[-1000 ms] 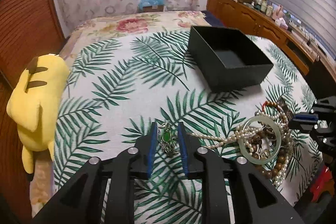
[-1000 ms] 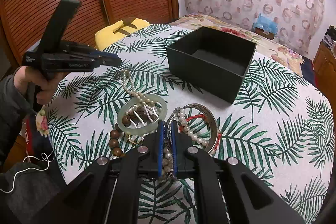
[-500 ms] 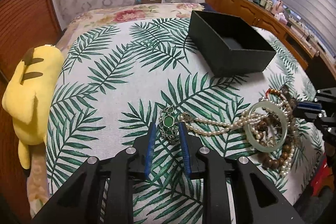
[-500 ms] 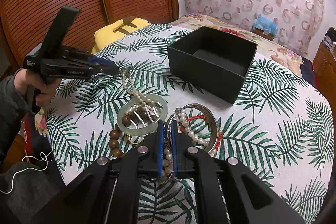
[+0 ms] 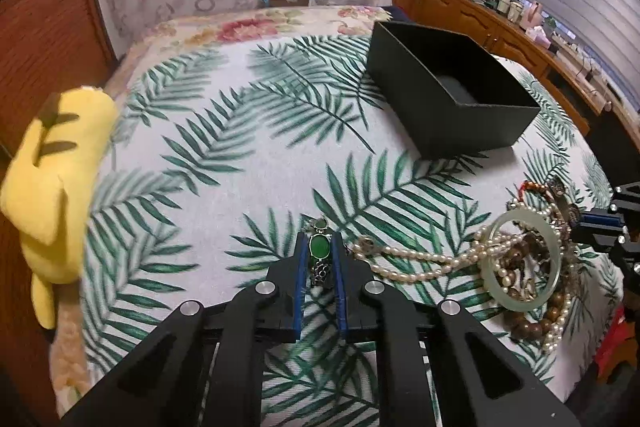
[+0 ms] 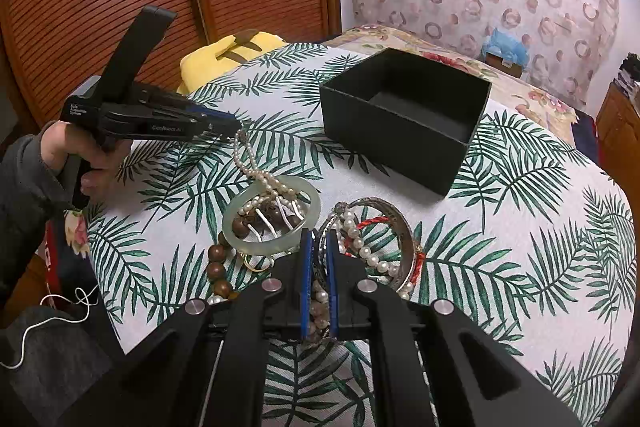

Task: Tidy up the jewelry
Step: 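Lift the green pendant with the left tool while the right tool lifts the silver bangle, then lower both items into the black box and open both tools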

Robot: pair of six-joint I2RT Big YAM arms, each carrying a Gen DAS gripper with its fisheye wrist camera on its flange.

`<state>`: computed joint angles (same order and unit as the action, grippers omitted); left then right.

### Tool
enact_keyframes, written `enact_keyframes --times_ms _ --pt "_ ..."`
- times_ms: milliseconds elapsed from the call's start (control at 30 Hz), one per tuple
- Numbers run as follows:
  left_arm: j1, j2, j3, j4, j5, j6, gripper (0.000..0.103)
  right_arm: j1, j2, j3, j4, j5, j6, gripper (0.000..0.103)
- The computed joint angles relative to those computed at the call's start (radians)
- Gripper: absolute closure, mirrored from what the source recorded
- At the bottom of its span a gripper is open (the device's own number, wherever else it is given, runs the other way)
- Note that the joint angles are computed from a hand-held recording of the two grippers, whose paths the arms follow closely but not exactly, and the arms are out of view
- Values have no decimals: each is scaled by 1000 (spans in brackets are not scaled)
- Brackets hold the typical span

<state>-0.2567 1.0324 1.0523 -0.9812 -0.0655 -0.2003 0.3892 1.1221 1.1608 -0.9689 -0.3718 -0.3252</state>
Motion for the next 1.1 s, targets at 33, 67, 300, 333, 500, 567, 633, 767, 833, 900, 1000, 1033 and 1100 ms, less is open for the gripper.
enact_keyframes --times_ms 33,67,300,333,500,567,633,767,833,900,1000,1033,1100 --pt "4 -5 3 2 -3 -4 92 0 -1 -2 2 0 -1 95" --pt "11 -12 6 3 -5 -8 93 1 -1 -2 3 0 -1 95" --pt "26 -41 63 9 0 -3 93 -2 -6 19 4 -13 -9 95" --pt "23 -40 73 11 -1 -3 93 -2 -6 27 6 -19 -13 95" --pt "5 -17 125 39 6 -2 93 -3 22 77 20 -20 -26 95" --pt "-2 -8 139 51 8 -1 92 -7 46 106 24 -17 -32 95" --pt "-10 10 160 65 11 0 93 -7 74 135 31 -3 -45 95" --pt "-23 51 202 92 12 6 93 -5 143 202 46 23 -73 95" --pt "-28 80 227 103 10 8 92 -6 182 238 48 33 -77 95" --pt "-33 102 244 108 4 12 93 -6 222 272 51 46 -75 95" --pt "-41 139 274 111 -4 21 93 -7 267 305 62 58 -72 95" --pt "-44 150 283 111 -6 22 93 -8 285 318 57 61 -67 94" --pt "-53 169 301 113 -12 23 92 -10 311 337 41 61 -55 90"
